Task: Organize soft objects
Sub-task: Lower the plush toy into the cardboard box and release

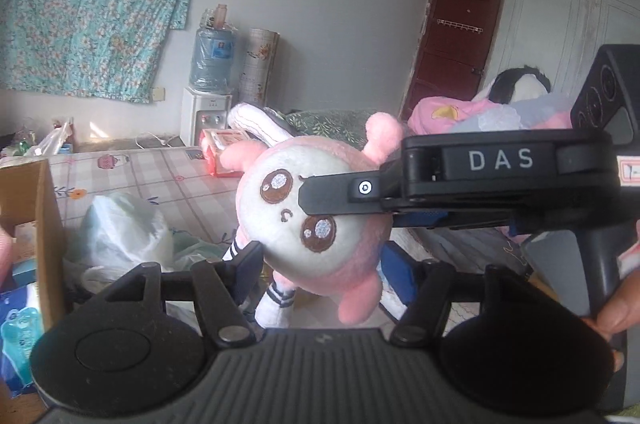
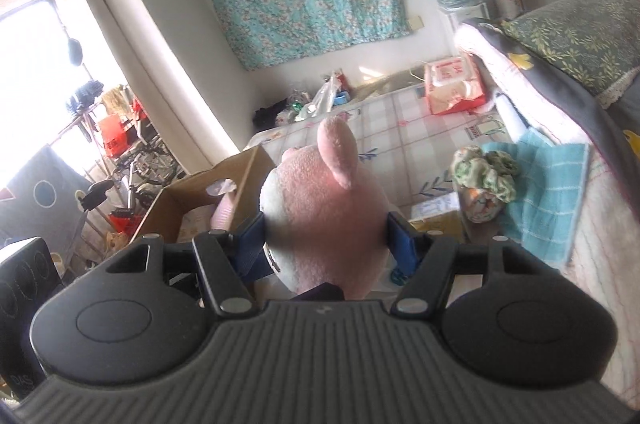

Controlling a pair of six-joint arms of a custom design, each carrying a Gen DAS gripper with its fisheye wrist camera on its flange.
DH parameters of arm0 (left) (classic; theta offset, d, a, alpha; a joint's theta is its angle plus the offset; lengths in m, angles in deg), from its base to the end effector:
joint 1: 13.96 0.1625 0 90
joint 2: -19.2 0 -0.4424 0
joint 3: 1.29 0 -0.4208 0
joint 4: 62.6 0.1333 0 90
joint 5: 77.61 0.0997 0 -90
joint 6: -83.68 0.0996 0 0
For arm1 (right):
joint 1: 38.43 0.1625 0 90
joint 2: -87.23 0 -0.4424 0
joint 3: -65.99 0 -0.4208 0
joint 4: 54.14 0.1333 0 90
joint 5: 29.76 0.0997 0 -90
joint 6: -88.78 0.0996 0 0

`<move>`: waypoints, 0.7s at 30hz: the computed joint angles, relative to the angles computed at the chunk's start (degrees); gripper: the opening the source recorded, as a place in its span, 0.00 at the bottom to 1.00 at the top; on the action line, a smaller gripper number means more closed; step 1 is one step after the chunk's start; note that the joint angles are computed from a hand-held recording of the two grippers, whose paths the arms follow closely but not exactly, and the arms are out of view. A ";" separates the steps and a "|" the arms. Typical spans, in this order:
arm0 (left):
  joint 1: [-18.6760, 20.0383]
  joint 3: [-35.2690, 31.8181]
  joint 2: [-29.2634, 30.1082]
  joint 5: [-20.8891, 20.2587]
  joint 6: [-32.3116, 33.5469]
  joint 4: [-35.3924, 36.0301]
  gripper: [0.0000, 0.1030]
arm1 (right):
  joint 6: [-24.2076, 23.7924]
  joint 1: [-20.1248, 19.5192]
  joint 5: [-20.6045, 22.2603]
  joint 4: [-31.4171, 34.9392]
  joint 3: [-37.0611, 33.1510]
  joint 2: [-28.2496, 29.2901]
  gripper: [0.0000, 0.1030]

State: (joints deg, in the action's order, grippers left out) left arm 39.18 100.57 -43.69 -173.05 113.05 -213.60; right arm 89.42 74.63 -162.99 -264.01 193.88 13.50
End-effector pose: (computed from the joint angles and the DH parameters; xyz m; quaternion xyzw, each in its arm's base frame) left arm -0.2958 -0.6011 0.2371 -0.5432 -0.8163 0.1874 0.0589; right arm 0.2469 -0.4138 0.3071 -0.0442 -0.8049 0.5572 0.1993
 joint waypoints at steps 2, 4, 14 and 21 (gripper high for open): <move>0.90 -0.33 -1.79 2.01 -1.00 -1.69 0.64 | -0.56 0.42 4.73 3.18 -3.39 2.12 0.62; 1.92 -0.52 -3.37 4.78 -1.62 -3.62 0.64 | -0.61 0.30 9.29 7.22 -6.80 4.15 0.62; 8.19 -9.84 -1.68 19.78 -11.65 -2.07 0.66 | 2.33 -2.36 25.52 39.85 -34.64 22.00 0.62; 10.96 -15.75 1.92 24.51 -13.27 2.39 0.66 | 5.33 -4.62 22.58 57.85 -49.93 32.67 0.62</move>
